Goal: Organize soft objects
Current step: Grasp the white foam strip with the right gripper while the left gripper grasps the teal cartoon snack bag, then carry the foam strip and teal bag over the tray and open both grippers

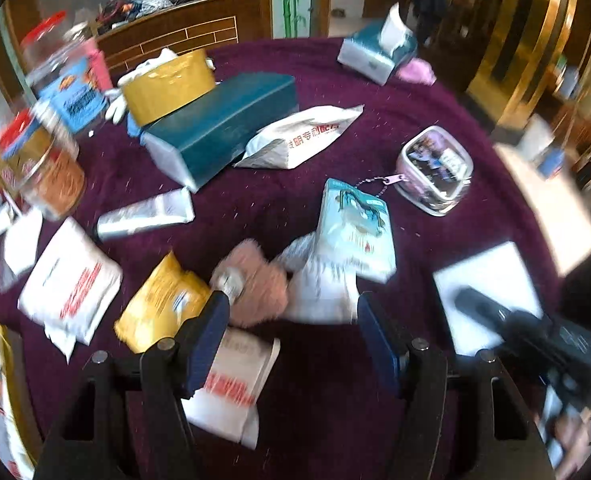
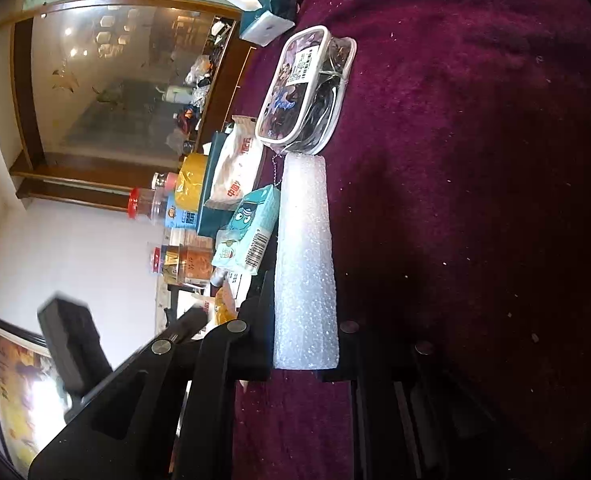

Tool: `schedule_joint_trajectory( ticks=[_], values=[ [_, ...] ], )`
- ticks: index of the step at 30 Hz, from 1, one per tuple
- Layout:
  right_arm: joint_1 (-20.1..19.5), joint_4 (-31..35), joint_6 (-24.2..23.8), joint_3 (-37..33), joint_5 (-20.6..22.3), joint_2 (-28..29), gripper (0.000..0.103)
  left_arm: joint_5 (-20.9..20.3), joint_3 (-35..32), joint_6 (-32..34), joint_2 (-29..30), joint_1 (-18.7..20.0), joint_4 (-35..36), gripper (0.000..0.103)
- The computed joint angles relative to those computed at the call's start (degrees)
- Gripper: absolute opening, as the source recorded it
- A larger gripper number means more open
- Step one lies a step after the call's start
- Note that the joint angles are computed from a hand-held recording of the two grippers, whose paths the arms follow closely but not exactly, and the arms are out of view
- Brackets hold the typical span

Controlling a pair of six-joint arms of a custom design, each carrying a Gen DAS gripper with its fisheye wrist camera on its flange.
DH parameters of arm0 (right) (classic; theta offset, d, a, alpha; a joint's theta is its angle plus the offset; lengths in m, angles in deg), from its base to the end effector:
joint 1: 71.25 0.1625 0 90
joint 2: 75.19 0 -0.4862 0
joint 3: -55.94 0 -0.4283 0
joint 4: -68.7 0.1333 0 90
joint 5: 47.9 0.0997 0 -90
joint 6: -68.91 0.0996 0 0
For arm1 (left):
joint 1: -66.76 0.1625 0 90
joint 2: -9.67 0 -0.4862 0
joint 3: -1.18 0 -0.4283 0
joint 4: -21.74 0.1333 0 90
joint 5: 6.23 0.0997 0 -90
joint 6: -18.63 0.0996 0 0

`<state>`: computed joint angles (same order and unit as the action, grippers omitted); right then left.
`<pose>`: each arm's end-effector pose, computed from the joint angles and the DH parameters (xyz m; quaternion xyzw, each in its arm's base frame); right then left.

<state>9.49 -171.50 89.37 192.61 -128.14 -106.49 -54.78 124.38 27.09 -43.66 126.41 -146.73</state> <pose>0.0771 -0.4602 0.0028 0.2049 0.8986 -0.3704 0.1153 -0.1047 -0.5731 0.0914 0.2848 0.8885 -0.1359 0.3332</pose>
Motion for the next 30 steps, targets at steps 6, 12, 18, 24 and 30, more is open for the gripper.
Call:
schedule_joint_trajectory(
  ticks=[6,12,18,24,30],
  values=[
    [-0.8,0.5,0.6,-0.2,1.6,0.1,0.01,7.8,-5.1,-0.7,6.3,-2.6,2.4,0.067],
    [-2.1,0.2,1.8,-0.2,4.4,0.3,0.01,12.1,-11.2,-5.4,10.3,-2.8,17.9,0.074],
    [-2.3,0.8,1.7,-0.1,4.5,-0.1,0.01,7.5,-15.1,-10.2,10.7,-0.8,27.2,0.086],
    [-2.4,0.8,1.3,-0.1,4.6,0.0,0.01,-1.3,-14.5,-5.5,8.2,3.0,20.7,0.066],
    [-2.2,1.5,0.6,-0.5,4.4,-0.2,0.01,-2.6,-10.3,2.4,6.1,3.1,11.7,0.018]
  ],
)
